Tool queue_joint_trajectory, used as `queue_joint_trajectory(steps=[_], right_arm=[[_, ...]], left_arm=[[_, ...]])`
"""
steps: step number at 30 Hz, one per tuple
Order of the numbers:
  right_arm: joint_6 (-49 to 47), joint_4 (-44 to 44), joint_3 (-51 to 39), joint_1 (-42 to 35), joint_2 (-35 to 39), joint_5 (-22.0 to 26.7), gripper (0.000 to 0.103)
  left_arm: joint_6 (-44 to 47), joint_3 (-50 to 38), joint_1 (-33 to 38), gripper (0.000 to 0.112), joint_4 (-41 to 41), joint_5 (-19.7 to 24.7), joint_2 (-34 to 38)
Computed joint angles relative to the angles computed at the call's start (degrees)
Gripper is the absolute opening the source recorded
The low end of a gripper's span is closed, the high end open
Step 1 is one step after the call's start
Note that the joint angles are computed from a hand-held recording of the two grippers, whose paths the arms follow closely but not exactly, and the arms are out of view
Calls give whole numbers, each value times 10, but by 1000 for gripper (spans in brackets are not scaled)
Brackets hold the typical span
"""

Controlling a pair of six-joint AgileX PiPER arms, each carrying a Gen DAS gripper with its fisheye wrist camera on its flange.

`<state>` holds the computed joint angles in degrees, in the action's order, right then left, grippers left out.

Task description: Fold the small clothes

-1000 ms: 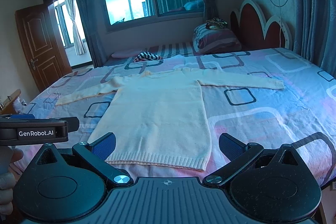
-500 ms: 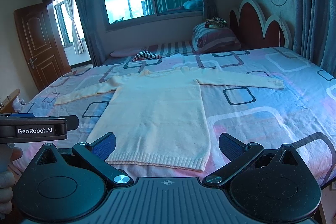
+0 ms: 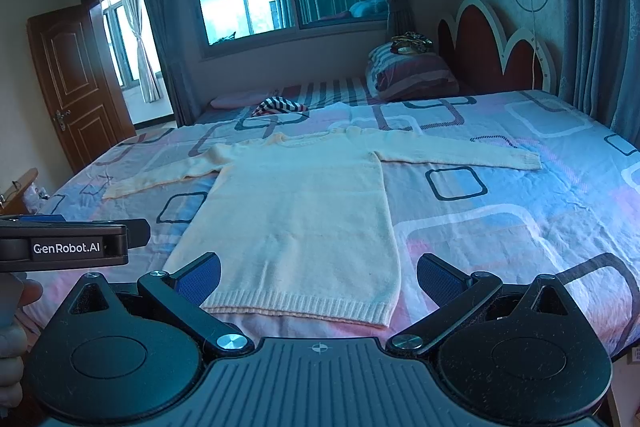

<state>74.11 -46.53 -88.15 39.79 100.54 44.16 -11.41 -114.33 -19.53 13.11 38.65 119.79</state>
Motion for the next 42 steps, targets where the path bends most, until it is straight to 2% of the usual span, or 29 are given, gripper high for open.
queue_joint_trajectory(steps=[29,37,42], right_arm=[[-2,9,-7,-6,15,0,103],[-3,15,-22,-12,32,4,103],[-7,16,-43,-16,52,15,103]], left_arm=[[9,-25,7,103,-13,14,19],[18,-63,11,103,-18,35,44],[39,-132,20,103,-33,66,85]])
